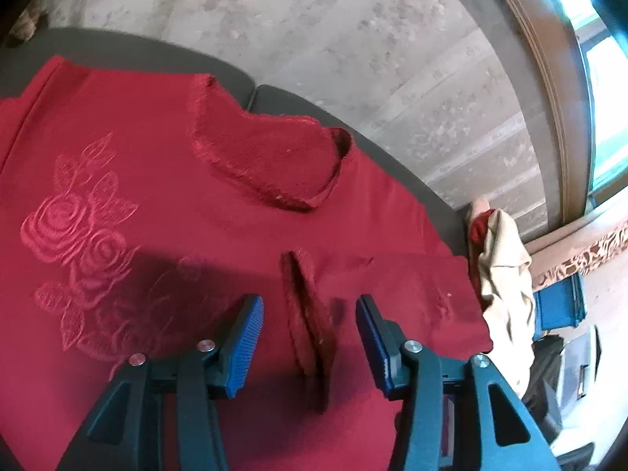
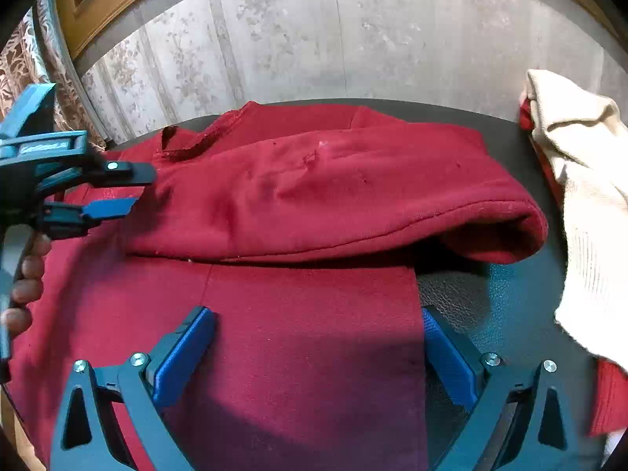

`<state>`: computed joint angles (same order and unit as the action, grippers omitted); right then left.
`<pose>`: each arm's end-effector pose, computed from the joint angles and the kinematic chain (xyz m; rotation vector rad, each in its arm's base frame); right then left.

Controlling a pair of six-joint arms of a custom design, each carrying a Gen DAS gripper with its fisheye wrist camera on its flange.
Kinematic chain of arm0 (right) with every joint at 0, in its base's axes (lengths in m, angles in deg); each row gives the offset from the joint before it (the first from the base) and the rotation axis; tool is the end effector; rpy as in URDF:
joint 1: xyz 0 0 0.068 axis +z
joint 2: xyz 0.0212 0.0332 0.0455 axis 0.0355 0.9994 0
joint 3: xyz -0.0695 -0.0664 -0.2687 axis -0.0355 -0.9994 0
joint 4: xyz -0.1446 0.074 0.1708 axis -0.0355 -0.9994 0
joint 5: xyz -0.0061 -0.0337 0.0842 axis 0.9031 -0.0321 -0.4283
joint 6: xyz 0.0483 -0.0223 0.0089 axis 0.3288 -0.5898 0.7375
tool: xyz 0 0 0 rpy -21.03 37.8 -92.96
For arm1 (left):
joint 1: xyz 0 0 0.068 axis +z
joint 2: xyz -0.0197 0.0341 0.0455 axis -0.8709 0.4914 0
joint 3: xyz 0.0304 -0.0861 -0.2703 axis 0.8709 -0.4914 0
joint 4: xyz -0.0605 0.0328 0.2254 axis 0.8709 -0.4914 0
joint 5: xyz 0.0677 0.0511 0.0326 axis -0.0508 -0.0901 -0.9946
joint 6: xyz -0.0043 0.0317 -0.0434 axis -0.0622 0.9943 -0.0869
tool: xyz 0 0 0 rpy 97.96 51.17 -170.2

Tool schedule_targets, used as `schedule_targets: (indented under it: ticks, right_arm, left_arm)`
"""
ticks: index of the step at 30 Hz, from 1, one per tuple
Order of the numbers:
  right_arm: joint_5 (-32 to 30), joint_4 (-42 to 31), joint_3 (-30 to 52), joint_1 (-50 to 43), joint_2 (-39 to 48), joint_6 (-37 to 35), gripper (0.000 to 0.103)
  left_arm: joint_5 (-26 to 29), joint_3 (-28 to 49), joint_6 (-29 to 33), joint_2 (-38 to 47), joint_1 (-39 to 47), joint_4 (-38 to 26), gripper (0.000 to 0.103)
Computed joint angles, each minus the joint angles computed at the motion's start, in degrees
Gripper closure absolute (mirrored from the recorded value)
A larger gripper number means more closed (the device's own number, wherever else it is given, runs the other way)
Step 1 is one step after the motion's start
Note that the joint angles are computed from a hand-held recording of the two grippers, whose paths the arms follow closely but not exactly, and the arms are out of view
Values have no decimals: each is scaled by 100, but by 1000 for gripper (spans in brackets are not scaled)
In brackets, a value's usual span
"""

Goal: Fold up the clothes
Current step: 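Fold the sleeve across the sweater body with the right gripper and release, then grasp the other red sleeve cuff with the left gripper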

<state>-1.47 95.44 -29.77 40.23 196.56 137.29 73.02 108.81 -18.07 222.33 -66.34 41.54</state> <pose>0.1542 0.0961 0.0328 0.6500 2.3482 -0.0833 0.4700 -0.0705 0.0851 0.6437 2.6345 -0.9565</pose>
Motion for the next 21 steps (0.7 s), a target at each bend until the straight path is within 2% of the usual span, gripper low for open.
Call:
schedule_targets:
  ticks: [7,8,9,11,13,17,21]
  right_arm:
    - [-73,395,64,-247,255,-262,0]
    - [-69,402,65,-242,262,-257,0]
    - [-64,407,63,-233,265,-247,0]
    - [-54,372,75,-216,250,-226,0]
    - [-57,372,75,-218,247,-228,0]
    - [-53,399,60,-207,254,-214,0]
    - [-48,396,52,-191,251,-194,0]
  left_arm:
    - [-423,-54,269,-96,-321,47,54]
    - [-513,-155,263,-155,-354,175,60]
    - [-672,-245,300,-219,-401,290,73]
    - [-865,-118,365,-184,-462,197,83]
    - [-830,356,288,-12,-468,-237,84]
    - [-574,864,230,-33,-398,-552,90]
    - [38,1832,-150,-18,-186,-1022,90]
